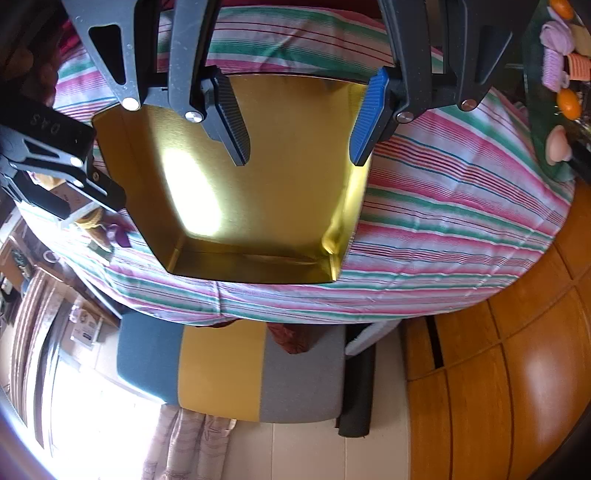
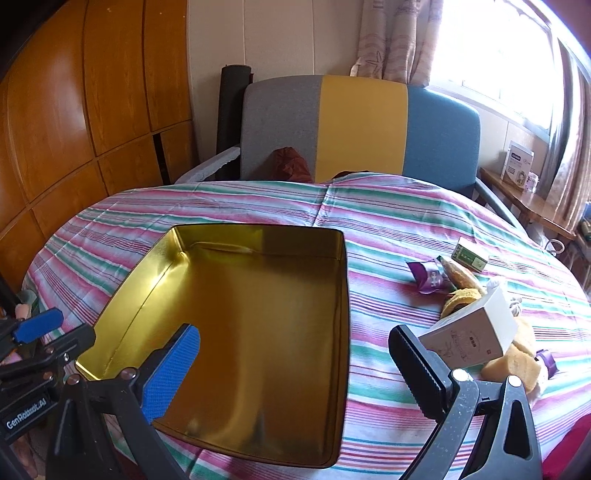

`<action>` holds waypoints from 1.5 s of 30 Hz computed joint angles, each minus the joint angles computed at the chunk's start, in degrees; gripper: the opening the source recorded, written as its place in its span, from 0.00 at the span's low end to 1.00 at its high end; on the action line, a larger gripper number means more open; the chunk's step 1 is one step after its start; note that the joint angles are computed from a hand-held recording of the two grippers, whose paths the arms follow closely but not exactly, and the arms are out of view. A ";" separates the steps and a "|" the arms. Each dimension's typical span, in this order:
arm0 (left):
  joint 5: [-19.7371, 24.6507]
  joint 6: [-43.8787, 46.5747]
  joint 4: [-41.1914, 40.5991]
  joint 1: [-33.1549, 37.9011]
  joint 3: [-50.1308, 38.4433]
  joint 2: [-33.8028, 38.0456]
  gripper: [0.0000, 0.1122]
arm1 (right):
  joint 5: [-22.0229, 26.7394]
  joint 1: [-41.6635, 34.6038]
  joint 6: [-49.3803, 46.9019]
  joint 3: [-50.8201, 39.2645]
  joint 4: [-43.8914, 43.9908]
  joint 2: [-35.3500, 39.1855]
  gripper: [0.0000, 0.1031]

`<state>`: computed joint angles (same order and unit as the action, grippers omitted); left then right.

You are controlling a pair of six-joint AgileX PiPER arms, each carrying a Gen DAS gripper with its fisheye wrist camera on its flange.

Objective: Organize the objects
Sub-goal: 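Move both tools from the gold tray toward the pile of items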

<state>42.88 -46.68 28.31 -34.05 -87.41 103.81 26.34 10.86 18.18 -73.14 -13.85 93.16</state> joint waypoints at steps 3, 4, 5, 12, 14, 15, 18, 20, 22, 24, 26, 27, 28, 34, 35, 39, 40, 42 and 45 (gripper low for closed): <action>-1.79 3.81 -4.76 0.97 0.42 -0.12 0.51 | 0.21 -1.13 -1.30 -0.49 1.10 0.24 1.00; -2.41 4.65 -5.85 1.11 0.58 -0.13 0.51 | 0.29 -1.53 -1.74 -0.64 1.40 0.27 1.00; -3.61 6.42 -8.03 1.51 1.09 -0.41 0.51 | 0.43 -2.05 -2.59 -0.84 2.01 0.26 1.00; -0.60 4.29 -3.73 -0.93 -2.13 1.57 0.51 | 0.84 -6.27 -7.45 -2.19 5.29 -0.61 1.00; -0.74 4.49 -3.34 -1.01 -2.49 1.70 0.51 | 1.06 -7.84 -9.57 -2.91 6.67 -0.78 1.00; -0.39 4.96 -3.20 -1.06 -3.10 2.02 0.51 | 1.07 -8.65 -10.45 -3.17 7.20 -0.89 1.00; -0.28 8.23 -5.54 -0.64 -4.77 2.73 0.51 | 2.02 -12.22 -15.12 -4.85 11.36 -0.70 1.00; -0.02 9.70 -6.42 -0.56 -5.90 3.19 0.55 | 2.72 -14.85 -17.95 -5.98 13.99 -0.40 1.00; -0.12 10.69 -6.74 -0.70 -6.86 3.75 0.58 | 3.60 -17.64 -20.11 -7.59 15.96 0.33 1.00; -0.13 11.92 -6.92 -1.02 -7.97 4.27 0.59 | 4.59 -21.38 -23.56 -9.70 19.73 1.43 1.00; 0.41 12.42 -6.47 -1.59 -9.17 4.92 0.61 | 4.79 -24.90 -24.88 -11.59 21.12 2.81 1.00; 1.03 13.10 -6.48 -1.86 -10.37 5.64 0.62 | 4.56 -26.40 -25.65 -12.15 21.83 3.33 1.00; 1.68 14.01 -6.82 -2.00 -11.59 6.30 0.62 | 4.09 -27.95 -26.68 -12.55 22.70 3.95 1.00; 6.25 17.50 -7.31 -3.71 -19.25 11.03 0.62 | 3.59 -36.28 -33.47 -16.35 29.94 9.61 1.00; 6.86 18.06 -7.86 -3.85 -20.21 11.59 0.62 | 3.63 -37.76 -35.13 -16.55 32.38 10.51 1.00; 8.70 20.40 -9.49 -4.71 -24.43 14.12 0.62 | 8.23 -42.39 -36.70 -19.45 40.89 14.05 1.00; 9.33 20.40 -9.07 -5.19 -25.71 14.89 0.62 | 8.97 -43.07 -36.83 -20.10 42.41 14.54 1.00; 10.59 21.72 -9.97 -5.49 -28.45 16.48 0.62 | 9.16 -43.68 -37.14 -19.96 44.02 14.38 1.00; 12.95 24.42 -11.75 -6.06 -34.45 19.99 0.62 | 10.19 -44.40 -38.08 -20.08 46.10 14.46 1.00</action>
